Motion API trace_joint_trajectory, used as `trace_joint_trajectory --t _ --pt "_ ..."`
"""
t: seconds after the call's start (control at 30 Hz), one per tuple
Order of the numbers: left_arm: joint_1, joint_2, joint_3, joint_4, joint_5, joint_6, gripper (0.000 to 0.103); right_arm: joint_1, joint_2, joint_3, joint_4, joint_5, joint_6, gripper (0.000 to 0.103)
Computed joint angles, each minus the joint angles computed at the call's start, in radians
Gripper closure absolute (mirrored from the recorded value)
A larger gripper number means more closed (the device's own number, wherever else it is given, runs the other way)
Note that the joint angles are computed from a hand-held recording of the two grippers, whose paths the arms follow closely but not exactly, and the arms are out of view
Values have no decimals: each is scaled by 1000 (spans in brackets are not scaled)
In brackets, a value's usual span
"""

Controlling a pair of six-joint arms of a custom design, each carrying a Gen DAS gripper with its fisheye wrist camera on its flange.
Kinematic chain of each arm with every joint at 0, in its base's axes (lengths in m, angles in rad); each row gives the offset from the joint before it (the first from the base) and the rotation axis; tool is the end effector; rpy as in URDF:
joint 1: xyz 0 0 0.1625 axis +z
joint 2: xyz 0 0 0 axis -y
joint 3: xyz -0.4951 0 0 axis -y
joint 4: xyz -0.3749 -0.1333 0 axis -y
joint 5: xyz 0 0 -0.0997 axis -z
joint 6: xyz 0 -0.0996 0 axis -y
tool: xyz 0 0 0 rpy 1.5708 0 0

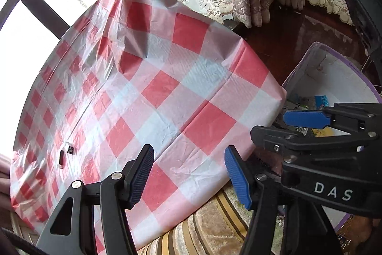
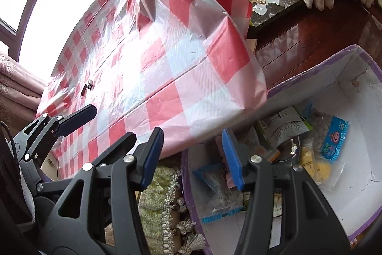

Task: Organize snacks
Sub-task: 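Carry both snacks over the white box and open both tools to drop them, then move both open tools back over the two small white packs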

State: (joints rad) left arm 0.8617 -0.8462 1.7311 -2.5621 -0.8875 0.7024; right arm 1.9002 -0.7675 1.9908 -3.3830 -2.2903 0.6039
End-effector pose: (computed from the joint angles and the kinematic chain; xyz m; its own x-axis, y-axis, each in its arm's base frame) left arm -0.2893 -0.6385 0.1769 -0.0643 0.8341 -0.5478 0.9027 0.2827 0.3245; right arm 0.2609 -0.5539 0.1469 -0.8360 0.5317 0.1357 0.2500 0.5891 -0.7684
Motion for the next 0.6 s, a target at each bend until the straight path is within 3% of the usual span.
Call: trace_joint_trajectory --t 0.3,0.47,0.6 --pt "114 12 -179 101 14 -76 41 20 82 -187 150 41 -77 42" --pt "178 28 -275 90 39 -93 38 33 148 -326 252 49 -138 40" --pt "237 42 -384 157 9 -156 36 41 210 -451 345 40 -184 39"
